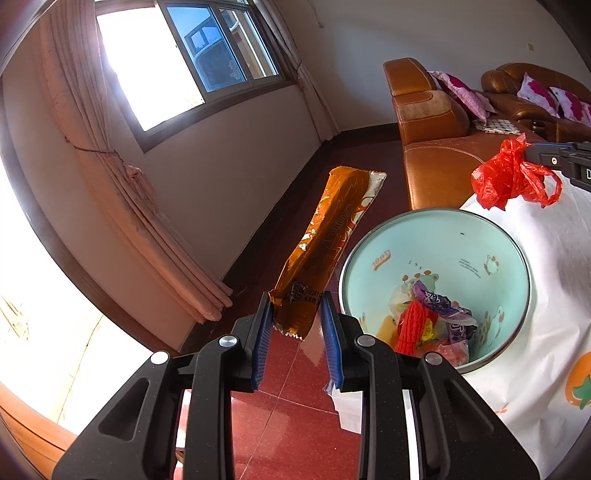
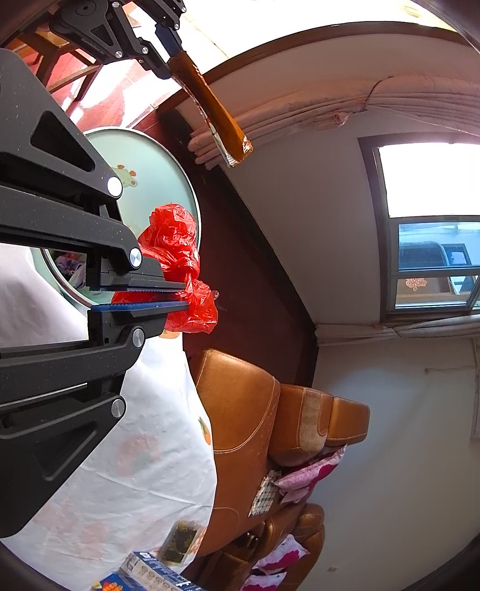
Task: Collect trash
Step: 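Carry the orange wrapper and red plastic bag over the teal bucket with both grippers, then open both grippers to drop the items into the teal bucket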
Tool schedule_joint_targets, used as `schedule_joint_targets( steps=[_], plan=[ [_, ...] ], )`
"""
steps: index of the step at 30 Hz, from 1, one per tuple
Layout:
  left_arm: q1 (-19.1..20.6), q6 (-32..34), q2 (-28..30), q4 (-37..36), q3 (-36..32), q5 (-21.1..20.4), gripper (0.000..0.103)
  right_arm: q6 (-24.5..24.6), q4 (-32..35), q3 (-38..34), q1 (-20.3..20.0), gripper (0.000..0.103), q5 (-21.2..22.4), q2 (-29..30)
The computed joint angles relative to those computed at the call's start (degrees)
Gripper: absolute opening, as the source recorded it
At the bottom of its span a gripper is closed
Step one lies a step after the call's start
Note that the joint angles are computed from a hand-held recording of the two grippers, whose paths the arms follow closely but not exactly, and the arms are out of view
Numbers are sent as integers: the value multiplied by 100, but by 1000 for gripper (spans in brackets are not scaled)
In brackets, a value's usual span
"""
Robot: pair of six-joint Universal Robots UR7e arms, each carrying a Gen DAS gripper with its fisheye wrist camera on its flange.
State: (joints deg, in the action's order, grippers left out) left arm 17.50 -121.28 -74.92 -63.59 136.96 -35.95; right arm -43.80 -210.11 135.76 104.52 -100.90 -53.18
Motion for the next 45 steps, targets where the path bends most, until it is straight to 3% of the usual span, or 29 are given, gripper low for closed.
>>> schedule_joint_targets(
  steps=[24, 45],
  plan=[
    [192, 1037, 91, -977, 94, 162, 27, -92, 149, -174, 135, 5, -358, 274],
    [208, 1060, 80, -1097, 102, 231, 30, -108, 229, -201, 155, 6, -394, 313]
  ],
)
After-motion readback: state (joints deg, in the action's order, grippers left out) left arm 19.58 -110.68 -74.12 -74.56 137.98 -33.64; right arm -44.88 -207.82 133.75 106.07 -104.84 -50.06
